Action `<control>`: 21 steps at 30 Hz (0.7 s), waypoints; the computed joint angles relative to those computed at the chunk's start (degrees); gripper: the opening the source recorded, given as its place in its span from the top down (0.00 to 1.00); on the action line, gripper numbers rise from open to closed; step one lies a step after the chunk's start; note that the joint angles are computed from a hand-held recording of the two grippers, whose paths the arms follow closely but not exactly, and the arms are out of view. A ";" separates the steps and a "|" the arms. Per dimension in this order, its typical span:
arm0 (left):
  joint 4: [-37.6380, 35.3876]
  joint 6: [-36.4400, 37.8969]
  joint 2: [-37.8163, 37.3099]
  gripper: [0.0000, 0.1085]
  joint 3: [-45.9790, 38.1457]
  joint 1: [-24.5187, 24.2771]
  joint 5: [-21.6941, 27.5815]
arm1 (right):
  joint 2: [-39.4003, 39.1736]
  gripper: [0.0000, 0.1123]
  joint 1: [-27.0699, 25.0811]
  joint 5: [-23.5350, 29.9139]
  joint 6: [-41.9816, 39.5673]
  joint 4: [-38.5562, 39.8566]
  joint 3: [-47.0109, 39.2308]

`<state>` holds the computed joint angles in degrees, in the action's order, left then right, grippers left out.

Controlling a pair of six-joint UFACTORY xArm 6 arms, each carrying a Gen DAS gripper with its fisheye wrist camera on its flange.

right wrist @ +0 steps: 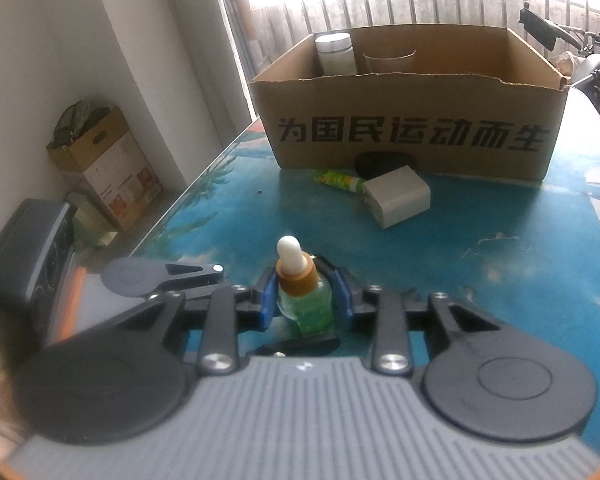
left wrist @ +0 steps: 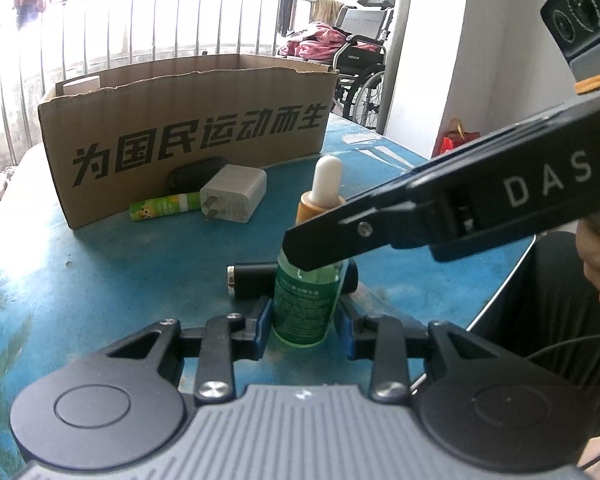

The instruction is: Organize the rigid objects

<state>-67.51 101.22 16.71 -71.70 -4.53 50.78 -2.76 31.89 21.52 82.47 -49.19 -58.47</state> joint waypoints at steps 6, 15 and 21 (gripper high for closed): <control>-0.49 0.45 -0.07 0.68 0.21 -0.15 -0.42 | 0.06 0.74 -0.08 -0.25 0.16 -0.14 0.06; -0.68 1.28 -2.02 0.68 1.90 -0.02 -0.60 | -0.96 0.75 -0.06 -1.15 0.53 -0.75 1.01; 0.90 0.67 -3.25 0.68 3.06 0.49 -0.21 | -1.86 0.75 0.50 -1.64 0.46 0.33 1.96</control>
<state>-66.61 101.89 13.46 -68.64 -4.04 50.57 -4.63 32.38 19.88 82.94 -48.86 -56.51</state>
